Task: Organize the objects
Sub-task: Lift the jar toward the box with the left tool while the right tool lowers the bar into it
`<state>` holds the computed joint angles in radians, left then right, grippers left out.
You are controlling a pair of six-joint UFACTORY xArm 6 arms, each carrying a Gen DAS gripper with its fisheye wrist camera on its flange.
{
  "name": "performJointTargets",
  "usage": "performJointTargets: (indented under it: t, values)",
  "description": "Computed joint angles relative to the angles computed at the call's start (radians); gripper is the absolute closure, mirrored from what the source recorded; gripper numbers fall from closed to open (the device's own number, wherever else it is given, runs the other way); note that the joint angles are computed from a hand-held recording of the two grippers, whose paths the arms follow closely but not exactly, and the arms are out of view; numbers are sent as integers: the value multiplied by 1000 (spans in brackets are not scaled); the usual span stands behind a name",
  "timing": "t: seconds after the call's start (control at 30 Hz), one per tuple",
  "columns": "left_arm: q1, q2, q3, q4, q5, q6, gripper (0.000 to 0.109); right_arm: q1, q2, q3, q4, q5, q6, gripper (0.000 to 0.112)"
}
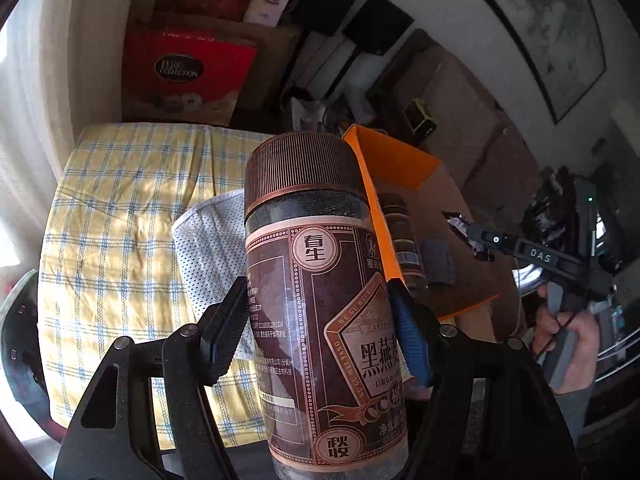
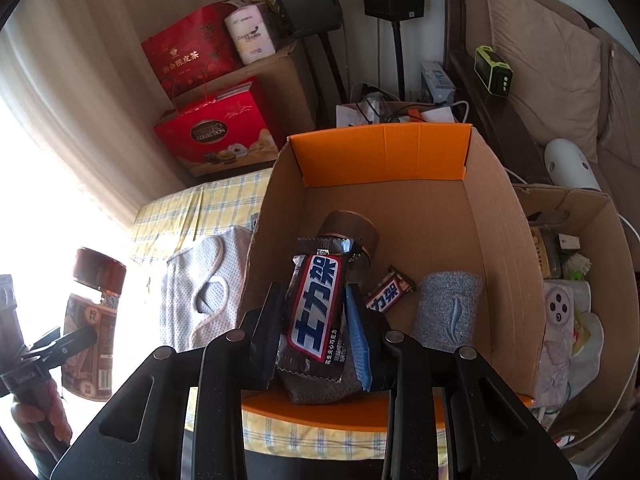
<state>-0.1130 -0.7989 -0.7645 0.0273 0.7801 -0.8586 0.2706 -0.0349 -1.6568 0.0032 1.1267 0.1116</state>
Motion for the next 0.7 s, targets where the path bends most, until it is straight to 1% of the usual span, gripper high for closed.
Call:
performJointTargets:
  t: [0.17, 0.3, 0.43, 0.53, 0.57, 0.7]
  values:
    - [-34, 145, -117, -5, -55, 12, 43, -29, -5, 27, -7, 3, 3, 83]
    - [-46, 269, -216, -36, -95, 45, 43, -56, -10, 67, 4, -8, 1, 83]
    - [-61, 394, -333, -33, -105, 60, 43, -77, -16, 106, -4, -32, 13, 83]
    - [-62, 472, -393, -82, -137, 99, 43, -93, -14, 125, 22, -36, 5, 83]
    - [-62, 497, -413, -97, -143, 111, 43, -101, -14, 131, 42, -39, -2, 80]
    - [-61, 594, -493, -112, -141, 137, 43, -113, -28, 148, 35, -58, -22, 80]
